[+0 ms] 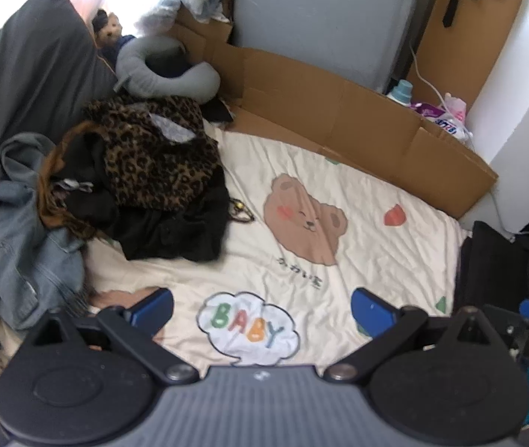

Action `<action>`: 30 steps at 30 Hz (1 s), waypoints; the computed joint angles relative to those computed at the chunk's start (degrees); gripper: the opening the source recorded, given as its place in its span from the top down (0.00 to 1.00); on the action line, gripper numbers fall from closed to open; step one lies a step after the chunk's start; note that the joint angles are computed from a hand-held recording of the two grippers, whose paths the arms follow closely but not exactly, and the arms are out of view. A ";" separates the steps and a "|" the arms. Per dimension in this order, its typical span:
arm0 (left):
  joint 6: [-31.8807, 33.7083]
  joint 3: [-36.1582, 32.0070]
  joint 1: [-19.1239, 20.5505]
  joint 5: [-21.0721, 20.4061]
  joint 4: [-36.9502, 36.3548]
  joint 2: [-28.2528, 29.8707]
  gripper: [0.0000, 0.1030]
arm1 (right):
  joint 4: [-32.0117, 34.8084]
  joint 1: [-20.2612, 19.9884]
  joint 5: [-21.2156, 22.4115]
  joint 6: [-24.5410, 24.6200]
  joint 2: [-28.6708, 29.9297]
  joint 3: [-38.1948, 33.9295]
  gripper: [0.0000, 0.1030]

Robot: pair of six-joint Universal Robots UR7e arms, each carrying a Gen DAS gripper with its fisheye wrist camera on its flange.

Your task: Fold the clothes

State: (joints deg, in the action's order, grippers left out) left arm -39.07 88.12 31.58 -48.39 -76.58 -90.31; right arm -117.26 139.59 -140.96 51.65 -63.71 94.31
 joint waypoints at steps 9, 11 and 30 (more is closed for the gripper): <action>-2.51 5.05 -5.05 3.52 0.54 -2.79 0.01 | -0.43 0.57 -2.23 -2.09 0.89 -0.13 0.00; 0.13 1.12 -1.20 0.17 0.23 -0.54 0.01 | 1.37 0.52 -2.41 -0.84 1.13 -0.80 0.00; -0.53 1.62 -1.02 0.35 -0.07 -0.50 0.01 | 1.60 0.47 -1.66 -1.19 1.50 -1.28 0.00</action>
